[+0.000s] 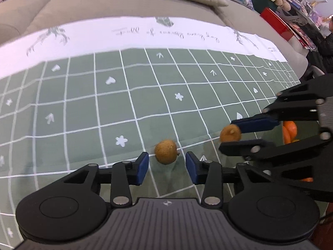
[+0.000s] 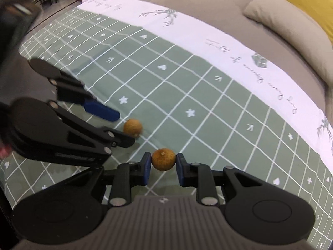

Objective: Organize fruits
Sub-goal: 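Grasp a brown longan with the right tool while the left grasps the other longan, then carry the longan with the right tool into the colander while the left carries its longan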

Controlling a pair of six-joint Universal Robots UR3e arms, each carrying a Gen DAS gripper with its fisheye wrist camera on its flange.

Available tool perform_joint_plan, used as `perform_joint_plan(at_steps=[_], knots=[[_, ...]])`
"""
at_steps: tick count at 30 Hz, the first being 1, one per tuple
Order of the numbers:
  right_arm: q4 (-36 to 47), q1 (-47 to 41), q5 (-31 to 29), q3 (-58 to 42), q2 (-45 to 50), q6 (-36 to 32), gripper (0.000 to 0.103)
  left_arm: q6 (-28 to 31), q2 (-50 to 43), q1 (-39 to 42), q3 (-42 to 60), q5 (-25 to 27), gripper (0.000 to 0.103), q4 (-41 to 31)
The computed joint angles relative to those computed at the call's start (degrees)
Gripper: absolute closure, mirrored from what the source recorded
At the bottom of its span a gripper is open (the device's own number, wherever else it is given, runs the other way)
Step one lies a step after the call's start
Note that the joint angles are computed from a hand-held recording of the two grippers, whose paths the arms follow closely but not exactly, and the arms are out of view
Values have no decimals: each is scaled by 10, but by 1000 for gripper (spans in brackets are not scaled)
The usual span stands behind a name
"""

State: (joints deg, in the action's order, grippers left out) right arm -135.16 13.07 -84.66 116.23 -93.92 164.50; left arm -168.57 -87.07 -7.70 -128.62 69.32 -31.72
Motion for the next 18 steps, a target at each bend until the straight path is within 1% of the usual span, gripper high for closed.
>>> perform_joint_plan(at_steps=[2,5,8,11,14,18], knots=[[-6,-9,6,7,-7,3,82,-18,-19,-7,6,7,60,17],[-10,-12,7,14,-16,6,82,-31,-38,-20,19,19,69,23],[-10,-15,9,23,-30,9,82,-36,-42,-24,22,22,73,27],[-9,-17,13,31,-42,16,82,-43,-41,-21,22,21,74,25],[-12,-16,17,34,-51,24,82,-41,-15,-17,15,17,74,13],[-4,-19,26,40,-82,35,82,-40,53,-6,6,11,74,-34]])
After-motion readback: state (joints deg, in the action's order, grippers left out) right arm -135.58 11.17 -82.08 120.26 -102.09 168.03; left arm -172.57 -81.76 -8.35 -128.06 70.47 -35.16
